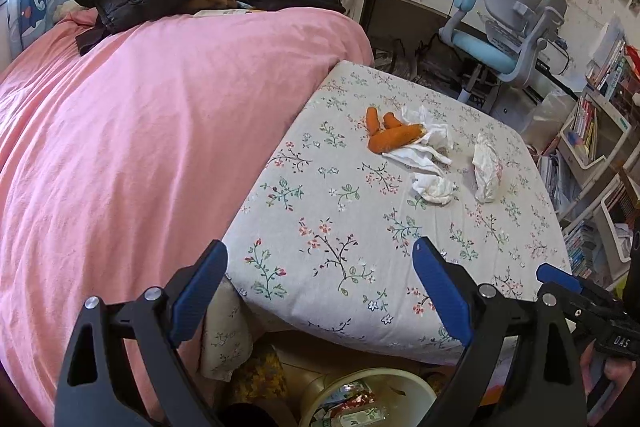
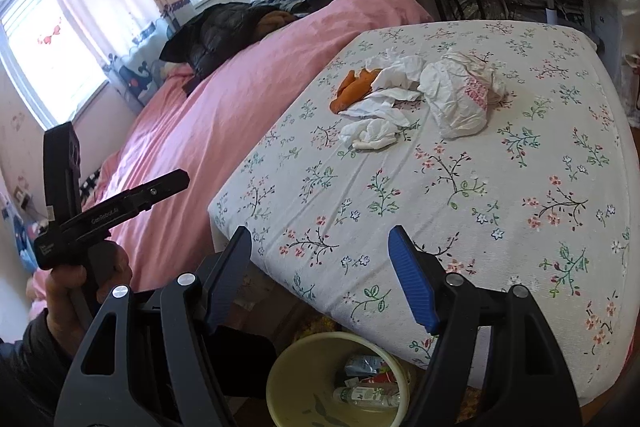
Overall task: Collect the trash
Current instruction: 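Grasp a carrot piece with the left tool while the right tool grasps a tissue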
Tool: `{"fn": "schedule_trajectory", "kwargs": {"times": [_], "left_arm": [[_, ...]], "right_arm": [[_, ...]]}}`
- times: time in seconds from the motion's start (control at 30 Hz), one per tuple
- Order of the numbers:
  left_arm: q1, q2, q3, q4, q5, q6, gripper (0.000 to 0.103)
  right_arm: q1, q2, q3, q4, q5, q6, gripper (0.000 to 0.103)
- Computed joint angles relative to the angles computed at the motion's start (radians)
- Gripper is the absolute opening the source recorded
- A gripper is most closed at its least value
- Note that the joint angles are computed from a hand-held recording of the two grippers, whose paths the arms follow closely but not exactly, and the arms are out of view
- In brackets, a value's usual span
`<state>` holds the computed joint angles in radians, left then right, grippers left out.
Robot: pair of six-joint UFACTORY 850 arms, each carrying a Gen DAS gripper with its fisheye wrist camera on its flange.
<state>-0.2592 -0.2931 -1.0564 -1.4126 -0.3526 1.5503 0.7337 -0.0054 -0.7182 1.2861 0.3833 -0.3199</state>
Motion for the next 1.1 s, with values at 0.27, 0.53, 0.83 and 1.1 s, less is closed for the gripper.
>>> {"fn": "schedule_trajectory", "kwargs": {"times": [0.27, 0.53, 0.83, 1.1], "left_arm": [[-0.010, -0.019, -0.038, 0.025, -0.008, -0.042, 0.089], [-0.039, -0.125, -0.190, 0.093, 0.042, -0.101, 0.090], [-0.087, -0.291, -0.398, 0.346, 0.025, -0.388, 0.090], [-0.144, -0.418, -0.567, 0.605, 0.040, -0.645, 0.089]], "right_arm": [[-0.027, -0.087, -0.099, 0.102, -0.019, -0.205, 0.068], [-0.105, -0.243, -0.284, 0.282, -0.049, -0.541, 0.068], [-0.234, -0.390, -0.402, 0.510, -0.141, -0.879, 0.065], [-0.268, -0.425, -0.430, 0.627, -0.119, -1.104, 0.036]]}}
